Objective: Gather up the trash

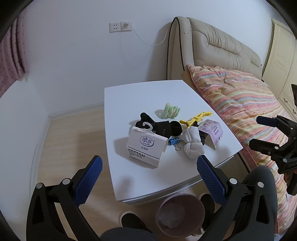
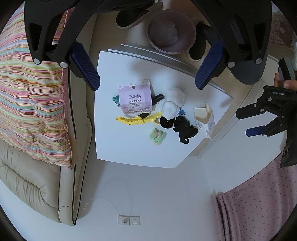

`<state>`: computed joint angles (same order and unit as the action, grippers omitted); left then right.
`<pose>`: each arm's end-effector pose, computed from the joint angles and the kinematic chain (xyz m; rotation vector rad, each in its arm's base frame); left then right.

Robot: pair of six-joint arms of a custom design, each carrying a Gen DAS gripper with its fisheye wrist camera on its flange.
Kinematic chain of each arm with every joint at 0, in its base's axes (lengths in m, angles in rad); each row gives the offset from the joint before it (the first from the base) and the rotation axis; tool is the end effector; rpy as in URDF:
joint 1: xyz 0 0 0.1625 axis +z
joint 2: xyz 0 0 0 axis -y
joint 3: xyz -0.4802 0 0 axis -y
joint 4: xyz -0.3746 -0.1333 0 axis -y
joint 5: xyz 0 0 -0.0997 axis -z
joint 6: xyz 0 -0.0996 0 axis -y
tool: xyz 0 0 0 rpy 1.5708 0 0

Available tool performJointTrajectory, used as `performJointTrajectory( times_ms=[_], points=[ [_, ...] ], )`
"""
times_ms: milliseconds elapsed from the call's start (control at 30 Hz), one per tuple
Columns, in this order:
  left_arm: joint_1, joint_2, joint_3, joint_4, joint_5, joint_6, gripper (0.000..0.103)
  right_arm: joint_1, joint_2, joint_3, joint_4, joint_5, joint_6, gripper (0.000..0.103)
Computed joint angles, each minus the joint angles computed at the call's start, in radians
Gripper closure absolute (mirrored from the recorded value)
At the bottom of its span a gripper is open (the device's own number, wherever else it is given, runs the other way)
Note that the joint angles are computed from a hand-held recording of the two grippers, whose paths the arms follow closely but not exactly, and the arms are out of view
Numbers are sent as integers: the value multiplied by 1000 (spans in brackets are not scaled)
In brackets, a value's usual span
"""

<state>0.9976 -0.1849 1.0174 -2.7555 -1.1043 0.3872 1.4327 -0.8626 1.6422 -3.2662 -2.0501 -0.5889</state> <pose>-0.3105 -0.8094 -0.0754 1.1300 2.4131 -0.5304 -0.0111 -0.7149 0.2891 0.2393 -2.2589 0.8429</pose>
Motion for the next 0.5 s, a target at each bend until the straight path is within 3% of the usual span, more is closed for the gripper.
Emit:
performJointTrajectory(
  times_ms=[200, 500],
  points=[
    [10, 30, -83, 86, -14, 17, 5, -3, 3, -9, 15, 0, 2, 3],
    [29, 125, -311, 299, -32, 61, 6, -6, -3, -11, 36, -11, 7, 3]
  ],
)
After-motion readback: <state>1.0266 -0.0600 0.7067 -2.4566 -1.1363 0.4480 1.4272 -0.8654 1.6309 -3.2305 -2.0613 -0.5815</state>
